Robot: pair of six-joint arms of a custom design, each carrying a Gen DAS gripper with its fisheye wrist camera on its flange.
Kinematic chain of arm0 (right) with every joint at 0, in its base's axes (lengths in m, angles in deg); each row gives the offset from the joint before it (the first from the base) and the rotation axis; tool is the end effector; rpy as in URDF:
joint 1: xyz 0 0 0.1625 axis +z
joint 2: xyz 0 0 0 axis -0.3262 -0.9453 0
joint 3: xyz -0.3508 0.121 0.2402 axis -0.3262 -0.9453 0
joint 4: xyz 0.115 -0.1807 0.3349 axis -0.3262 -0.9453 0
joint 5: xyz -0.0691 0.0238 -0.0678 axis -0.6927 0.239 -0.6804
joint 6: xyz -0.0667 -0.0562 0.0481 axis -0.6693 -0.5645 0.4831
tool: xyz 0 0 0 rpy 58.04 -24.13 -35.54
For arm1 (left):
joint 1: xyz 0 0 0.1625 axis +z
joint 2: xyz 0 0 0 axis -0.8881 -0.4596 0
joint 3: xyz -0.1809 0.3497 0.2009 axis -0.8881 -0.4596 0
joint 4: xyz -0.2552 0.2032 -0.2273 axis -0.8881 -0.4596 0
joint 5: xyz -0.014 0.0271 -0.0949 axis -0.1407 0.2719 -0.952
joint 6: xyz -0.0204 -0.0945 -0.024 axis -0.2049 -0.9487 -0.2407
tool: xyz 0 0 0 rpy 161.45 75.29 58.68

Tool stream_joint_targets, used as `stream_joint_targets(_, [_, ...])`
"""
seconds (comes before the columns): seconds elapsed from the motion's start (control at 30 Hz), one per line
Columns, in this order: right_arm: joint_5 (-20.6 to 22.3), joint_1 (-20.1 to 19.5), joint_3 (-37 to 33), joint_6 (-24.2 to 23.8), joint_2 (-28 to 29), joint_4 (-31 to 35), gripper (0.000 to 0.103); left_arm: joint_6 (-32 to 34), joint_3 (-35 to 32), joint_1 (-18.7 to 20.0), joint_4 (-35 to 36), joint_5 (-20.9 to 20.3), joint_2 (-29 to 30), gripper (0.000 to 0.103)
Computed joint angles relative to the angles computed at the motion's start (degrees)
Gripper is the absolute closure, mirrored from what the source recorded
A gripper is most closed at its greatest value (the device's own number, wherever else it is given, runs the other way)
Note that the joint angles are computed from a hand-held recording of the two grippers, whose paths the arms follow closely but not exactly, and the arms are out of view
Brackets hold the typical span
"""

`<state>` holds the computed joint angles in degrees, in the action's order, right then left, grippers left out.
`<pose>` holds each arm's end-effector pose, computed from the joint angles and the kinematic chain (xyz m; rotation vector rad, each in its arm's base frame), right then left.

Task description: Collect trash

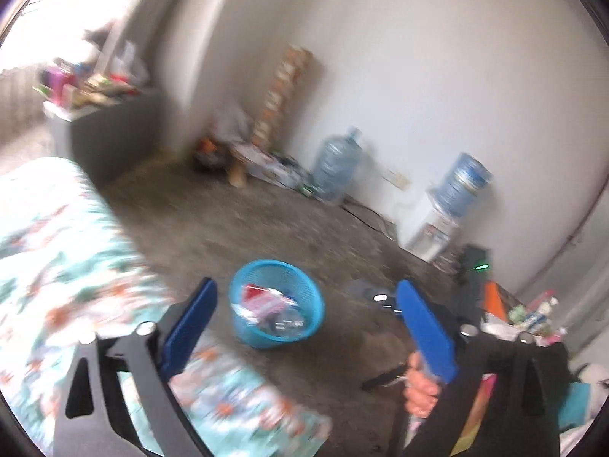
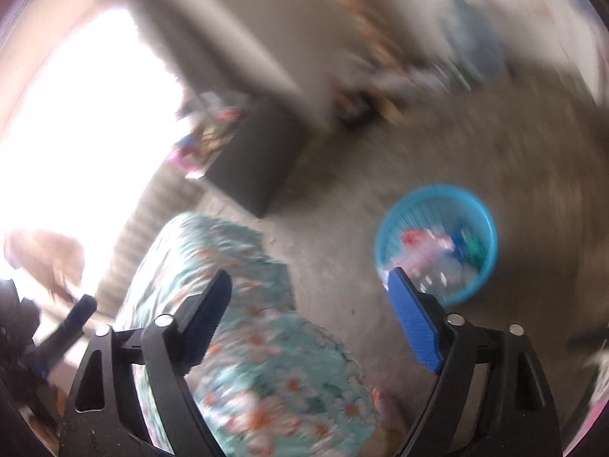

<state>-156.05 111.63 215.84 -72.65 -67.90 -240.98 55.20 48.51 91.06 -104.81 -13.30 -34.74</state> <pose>0.1083 -0.3657 0.4205 -0.0724 -2.4764 1.1379 -0.4160 -0.4242 0.2070 0.9649 2.7556 -0.7855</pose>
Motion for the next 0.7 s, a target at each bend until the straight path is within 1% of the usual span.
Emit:
stream_joint_targets(0.03, [-2.03,3.09,0.24,-1.63,0.96,-1.30,0.016,-1.40,1.72,-1.13,0.28,2.37,-1.80,0.006])
stream_joint_targets(0.07, [-4.64,6.33,0.72,-1.78,2.62,-4.04,0.011,-3.34,3.64,-2.43,1.04,4.74,-3.98,0.006])
stream_joint_targets(0.1, [-6.94,9.56,1.31,-3.51,4.34,-7.62,0.008,-5.73,5.81,-3.87,2.08,7.14,-6.62,0.006])
stream_joint_targets(0.13, [-7.44,11.44,1.90,-5.73,5.30,-10.11,0.008,-7.46,7.43,-4.85,3.14,8.78,-8.72,0.006])
stream_joint_targets(0.17, [-5.54,12.35,2.64,-7.08,5.59,-11.70,0.008,-9.75,9.00,-6.07,4.76,10.67,-10.96,0.006])
stream_joint_targets(0.2, [-1.24,13.73,3.74,-6.04,6.31,-15.48,0.008,-11.41,10.15,-6.94,6.14,11.98,-12.84,0.006])
stream_joint_targets(0.23, [1.25,14.26,4.63,-6.57,6.77,-17.34,0.008,-13.85,11.89,-8.29,7.70,14.29,-15.07,0.006])
stream_joint_targets(0.27, [1.34,15.73,4.83,-6.87,7.17,-18.02,0.008,-16.87,13.21,-9.85,10.26,17.16,-17.04,0.006])
stream_joint_targets(0.3, [-0.93,18.10,4.52,-7.12,8.16,-17.83,0.008,-20.60,13.78,-11.37,14.37,19.75,-18.57,0.006])
stream_joint_targets(0.33, [-2.23,19.43,4.67,-8.04,9.46,-19.27,0.008,-26.05,14.50,-13.24,20.37,23.80,-20.70,0.006])
stream_joint_targets(0.4, [-4.02,22.07,5.16,-8.58,10.74,-19.66,0.008,-37.27,15.92,-16.33,32.36,30.80,-23.89,0.006])
stream_joint_targets(0.43, [-5.88,23.86,5.22,-8.40,12.06,-20.84,0.008,-42.30,15.59,-17.25,38.36,32.65,-24.34,0.006])
stream_joint_targets(0.47, [-7.07,25.01,5.55,-8.97,13.00,-22.10,0.008,-47.42,15.70,-18.04,44.36,34.06,-25.14,0.006])
stream_joint_targets(0.5, [-7.83,25.96,5.95,-9.78,13.87,-23.35,0.008,-51.94,15.18,-18.53,50.36,34.31,-25.82,0.006])
stream_joint_targets(0.57, [-11.63,28.16,6.33,-11.22,15.89,-25.27,0.008,-61.26,14.00,-19.38,61.99,33.56,-25.93,0.006])
stream_joint_targets(0.63, [-16.06,30.85,5.98,-11.36,17.72,-25.01,0.008,-65.29,13.83,-19.83,67.68,32.40,-25.43,0.006])
stream_joint_targets(0.7, [-20.36,33.00,6.16,-11.72,18.77,-23.96,0.008,-66.36,14.31,-20.44,70.63,32.37,-24.72,0.006])
